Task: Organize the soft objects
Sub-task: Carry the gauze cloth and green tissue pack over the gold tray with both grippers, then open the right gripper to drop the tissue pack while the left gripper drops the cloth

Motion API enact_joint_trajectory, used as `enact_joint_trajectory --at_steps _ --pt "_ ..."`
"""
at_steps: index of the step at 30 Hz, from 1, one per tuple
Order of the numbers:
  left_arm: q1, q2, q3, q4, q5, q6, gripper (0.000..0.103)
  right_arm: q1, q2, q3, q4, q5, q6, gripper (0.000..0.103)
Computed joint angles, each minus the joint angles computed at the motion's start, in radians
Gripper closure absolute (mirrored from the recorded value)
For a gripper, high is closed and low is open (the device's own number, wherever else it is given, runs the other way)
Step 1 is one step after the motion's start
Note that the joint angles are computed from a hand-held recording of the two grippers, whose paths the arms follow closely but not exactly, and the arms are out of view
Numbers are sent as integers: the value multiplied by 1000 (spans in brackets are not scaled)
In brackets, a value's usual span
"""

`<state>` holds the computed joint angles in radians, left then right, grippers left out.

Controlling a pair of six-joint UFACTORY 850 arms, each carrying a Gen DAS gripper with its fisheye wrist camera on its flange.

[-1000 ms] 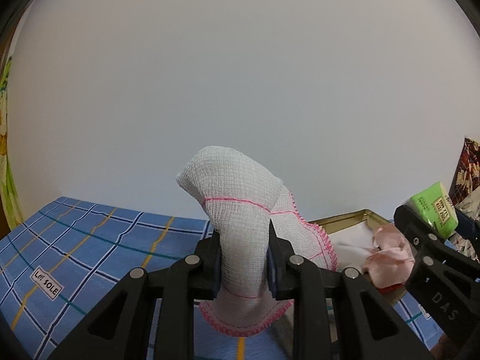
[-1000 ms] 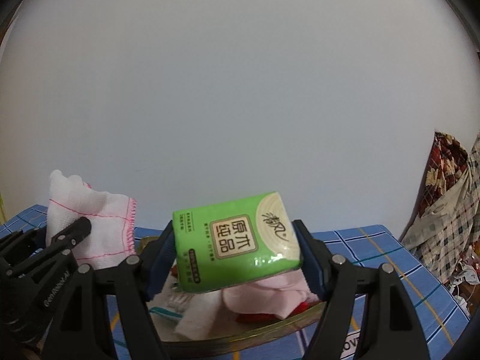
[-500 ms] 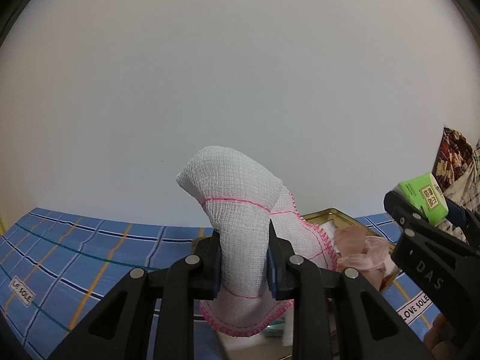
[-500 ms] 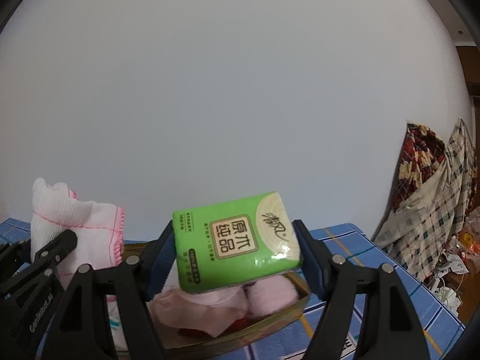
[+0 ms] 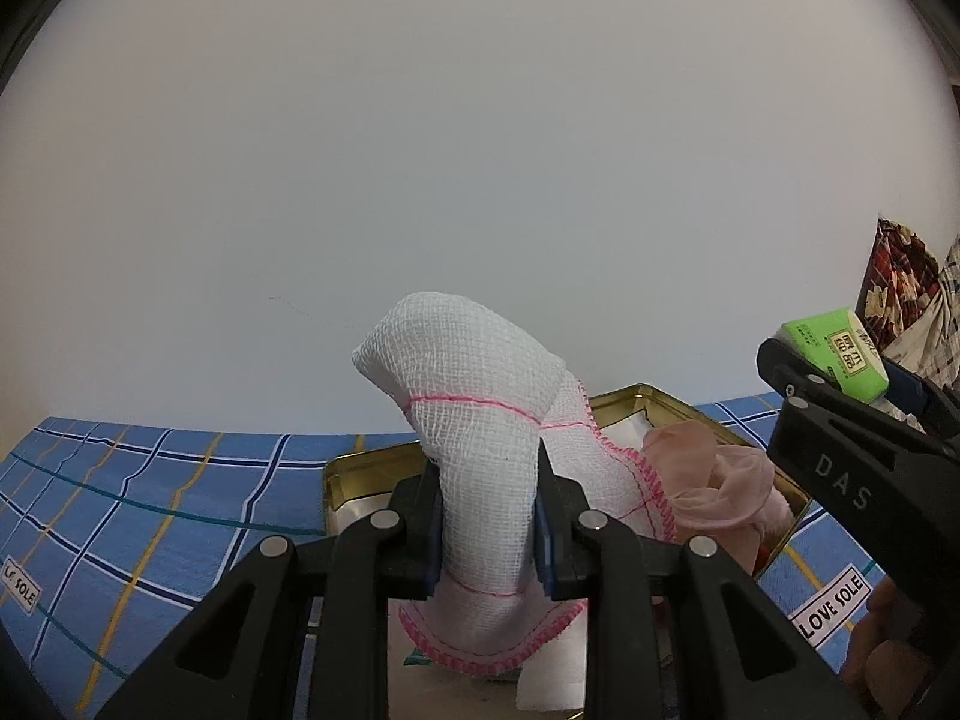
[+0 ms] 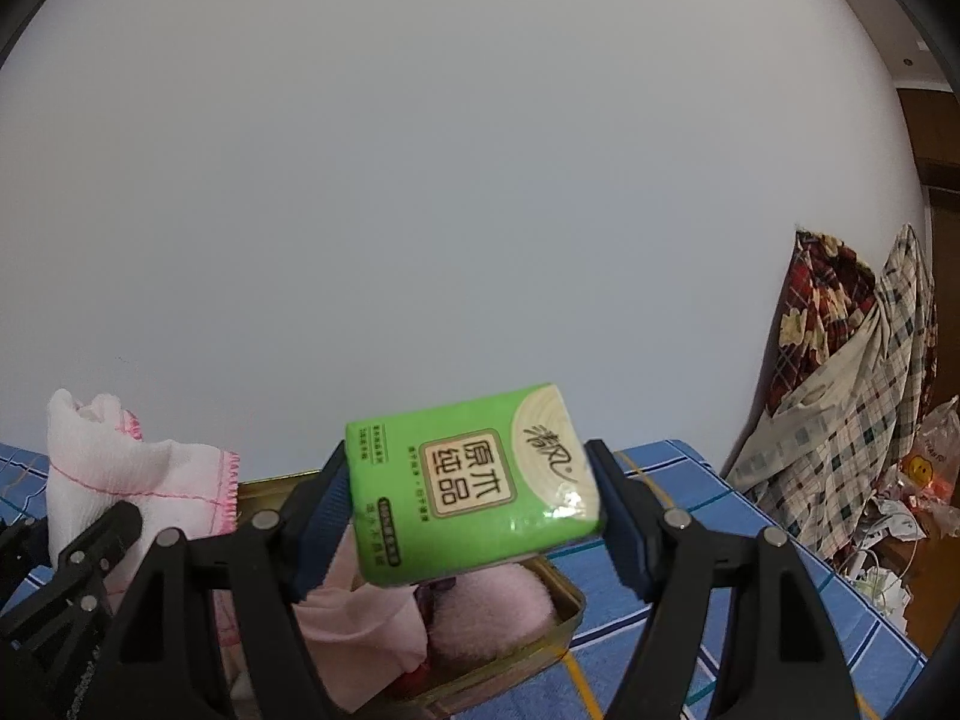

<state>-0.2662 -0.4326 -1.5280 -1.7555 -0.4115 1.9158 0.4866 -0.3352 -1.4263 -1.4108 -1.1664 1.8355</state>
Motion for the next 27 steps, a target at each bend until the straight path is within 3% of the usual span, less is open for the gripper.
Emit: enact_joint_trajectory --at_steps 9,12,18,27 --pt "-22 -46 -60 126 14 -103 77 -64 20 36 22 71 1 28" --pt "-32 -53 -70 152 35 -103 77 -92 22 42 34 135 -9 28" --pt "-50 -110 -154 406 69 -359 77 -116 -16 2 107 214 -99 28" --pt "-48 -132 -192 573 71 -522 78 -138 -28 -5 183 242 -144 29"
